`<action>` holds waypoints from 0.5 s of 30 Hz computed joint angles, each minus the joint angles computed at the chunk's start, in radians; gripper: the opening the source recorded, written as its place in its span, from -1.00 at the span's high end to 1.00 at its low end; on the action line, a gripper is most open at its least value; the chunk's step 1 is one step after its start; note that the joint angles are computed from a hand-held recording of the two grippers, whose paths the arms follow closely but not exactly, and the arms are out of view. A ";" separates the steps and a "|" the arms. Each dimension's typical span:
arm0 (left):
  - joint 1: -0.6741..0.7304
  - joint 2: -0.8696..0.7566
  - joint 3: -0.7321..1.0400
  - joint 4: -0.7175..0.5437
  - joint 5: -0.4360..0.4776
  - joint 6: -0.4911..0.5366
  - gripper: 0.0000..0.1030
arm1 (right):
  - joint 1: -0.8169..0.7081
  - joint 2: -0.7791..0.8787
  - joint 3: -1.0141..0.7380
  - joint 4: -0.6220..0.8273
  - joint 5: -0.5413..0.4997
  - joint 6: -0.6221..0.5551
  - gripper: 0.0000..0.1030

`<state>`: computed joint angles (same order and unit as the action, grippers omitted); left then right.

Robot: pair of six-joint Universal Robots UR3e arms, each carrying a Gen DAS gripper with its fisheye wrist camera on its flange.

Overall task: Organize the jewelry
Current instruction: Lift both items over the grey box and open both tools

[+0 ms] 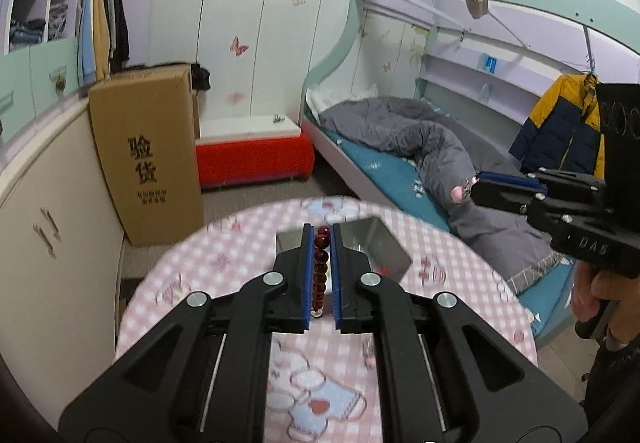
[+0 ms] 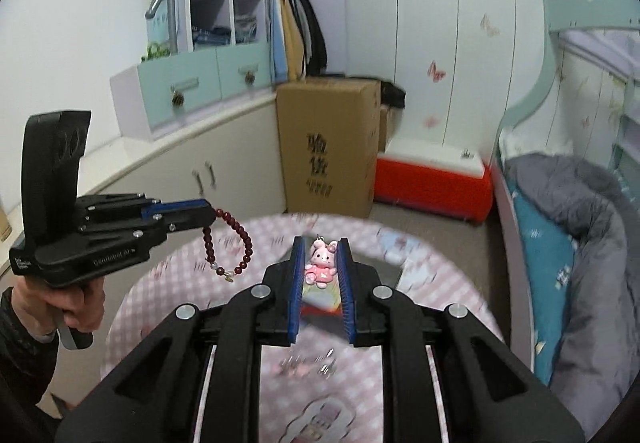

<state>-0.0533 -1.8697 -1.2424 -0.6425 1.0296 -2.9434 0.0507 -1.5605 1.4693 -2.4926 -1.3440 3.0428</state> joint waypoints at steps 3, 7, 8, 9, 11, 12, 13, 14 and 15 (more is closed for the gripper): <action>-0.017 -0.073 0.144 -0.052 0.000 -0.011 0.86 | -0.034 0.032 -0.074 0.010 0.045 0.007 0.72; -0.042 -0.169 0.327 -0.130 0.001 -0.024 0.86 | -0.049 0.077 -0.144 0.020 0.071 0.016 0.72; -0.049 -0.193 0.371 -0.147 0.006 -0.027 0.86 | -0.053 0.077 -0.143 0.019 0.078 0.018 0.72; -0.055 -0.213 0.405 -0.161 0.010 -0.029 0.86 | -0.056 0.091 -0.159 0.023 0.082 0.020 0.72; -0.070 -0.264 0.494 -0.204 0.019 -0.033 0.86 | -0.061 0.118 -0.189 0.039 0.088 0.022 0.72; -0.076 -0.286 0.531 -0.221 0.024 -0.035 0.86 | -0.064 0.123 -0.190 0.039 0.092 0.023 0.72; -0.080 -0.301 0.553 -0.233 0.028 -0.034 0.85 | -0.065 0.139 -0.203 0.043 0.096 0.026 0.72; -0.086 -0.324 0.592 -0.256 0.031 -0.032 0.85 | -0.068 0.156 -0.214 0.048 0.099 0.027 0.72; -0.091 -0.338 0.615 -0.271 0.034 -0.034 0.85 | -0.072 0.169 -0.230 0.060 0.102 0.028 0.72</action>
